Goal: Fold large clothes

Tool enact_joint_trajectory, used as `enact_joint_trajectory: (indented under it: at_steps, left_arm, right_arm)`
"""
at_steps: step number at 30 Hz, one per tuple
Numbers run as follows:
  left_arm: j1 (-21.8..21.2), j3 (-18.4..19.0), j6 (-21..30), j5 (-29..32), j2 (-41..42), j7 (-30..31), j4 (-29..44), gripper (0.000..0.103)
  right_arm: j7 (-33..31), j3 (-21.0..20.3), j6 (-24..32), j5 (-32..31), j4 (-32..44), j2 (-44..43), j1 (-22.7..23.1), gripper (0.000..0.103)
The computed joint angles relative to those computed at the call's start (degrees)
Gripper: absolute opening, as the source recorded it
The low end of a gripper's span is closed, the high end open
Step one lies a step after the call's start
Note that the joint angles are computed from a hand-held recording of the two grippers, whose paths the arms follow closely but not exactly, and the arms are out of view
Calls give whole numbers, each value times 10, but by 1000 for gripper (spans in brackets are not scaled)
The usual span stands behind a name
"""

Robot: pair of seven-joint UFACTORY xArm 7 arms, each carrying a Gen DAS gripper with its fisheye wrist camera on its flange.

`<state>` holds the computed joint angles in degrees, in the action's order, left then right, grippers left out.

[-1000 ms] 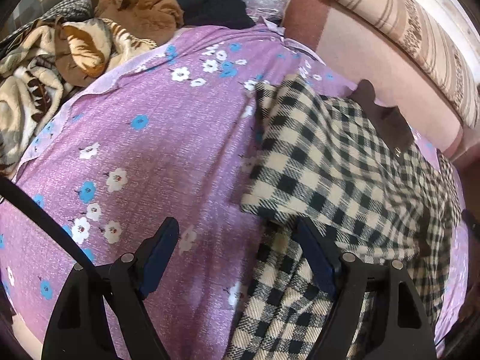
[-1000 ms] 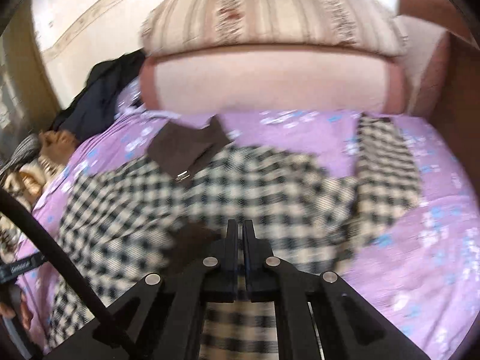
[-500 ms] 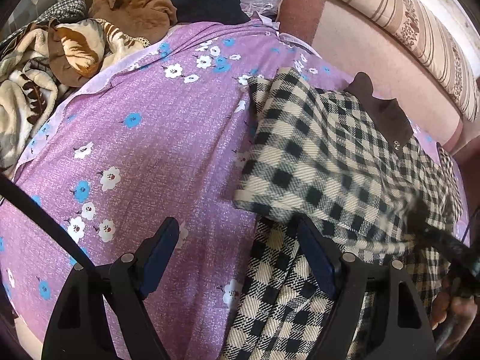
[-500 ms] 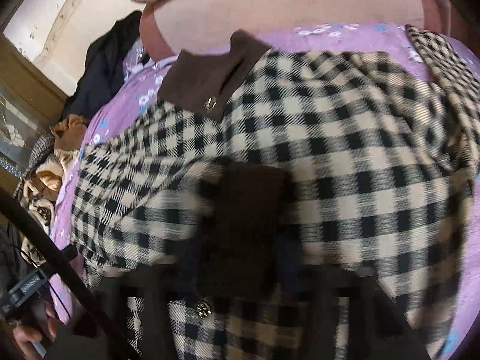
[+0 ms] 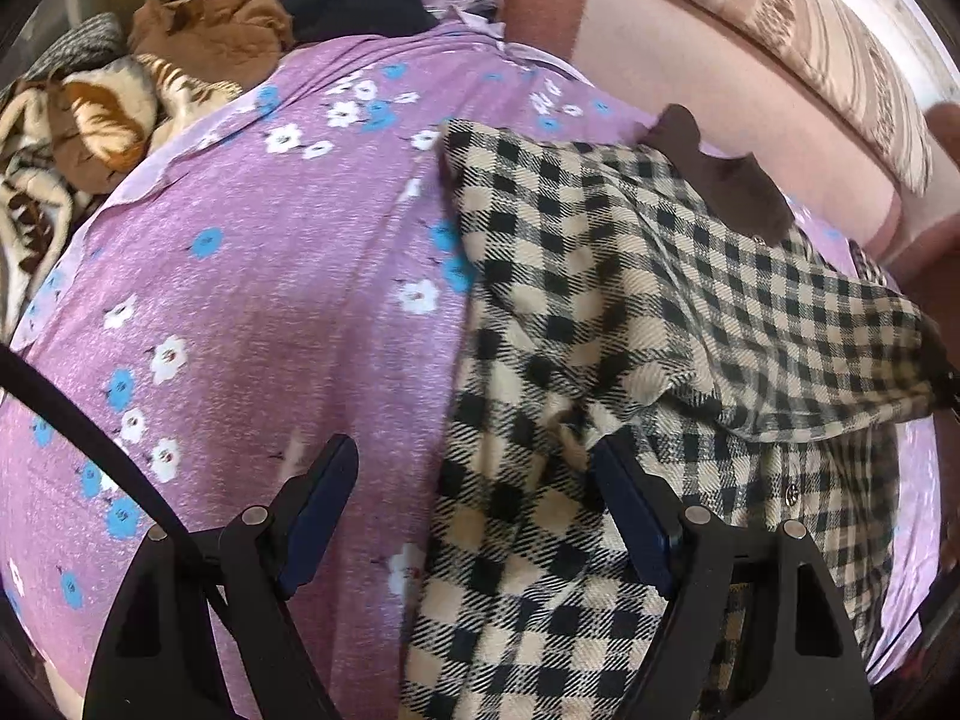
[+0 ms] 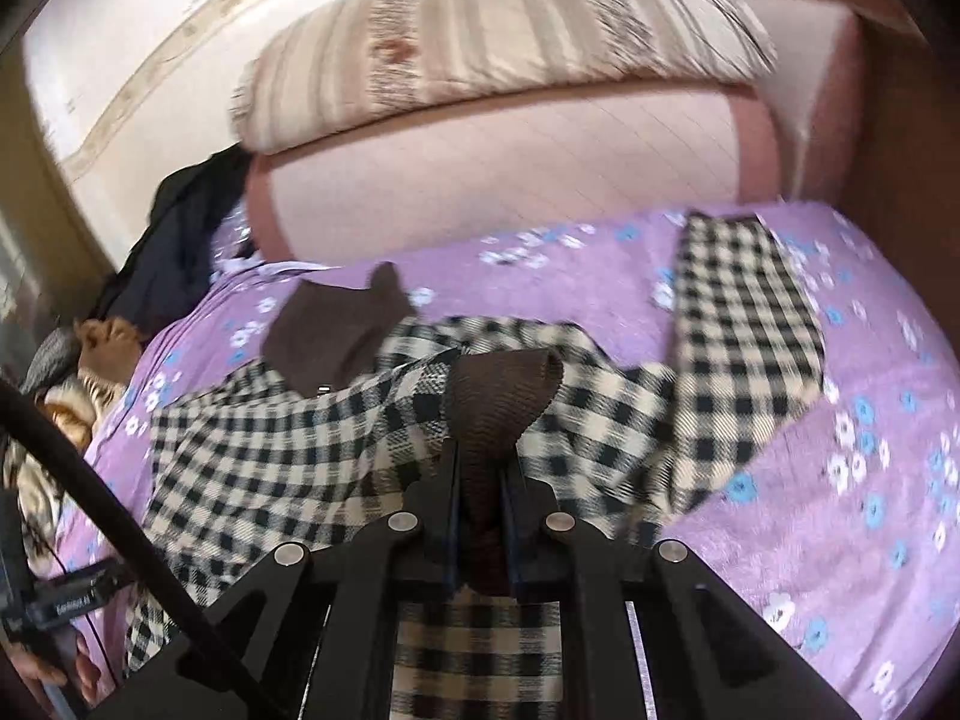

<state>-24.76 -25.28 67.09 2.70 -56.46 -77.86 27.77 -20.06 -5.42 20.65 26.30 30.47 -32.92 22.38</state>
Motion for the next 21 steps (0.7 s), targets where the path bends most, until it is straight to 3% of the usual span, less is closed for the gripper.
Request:
enact_joint_trajectory:
  at_steps: [5, 10, 17, 21]
  left_arm:
    - [1, 2, -16, 7, 34, 17, 8, 80]
    - [22, -9, 5, 34, 65, 3, 20, 80]
    - [21, -10, 69, 41, -13, -53, -2, 80]
    - [15, 4, 76, 22, -39, -59, -22, 80]
  right_arm:
    - [-15, -23, 7, 18, 13, 19, -2, 12]
    - [-30, -22, 7, 35, 20, 27, -2, 12]
    - [-45, -22, 58, 55, 27, 43, -6, 12]
    - [-18, 35, 67, 3, 17, 63, -42, 12]
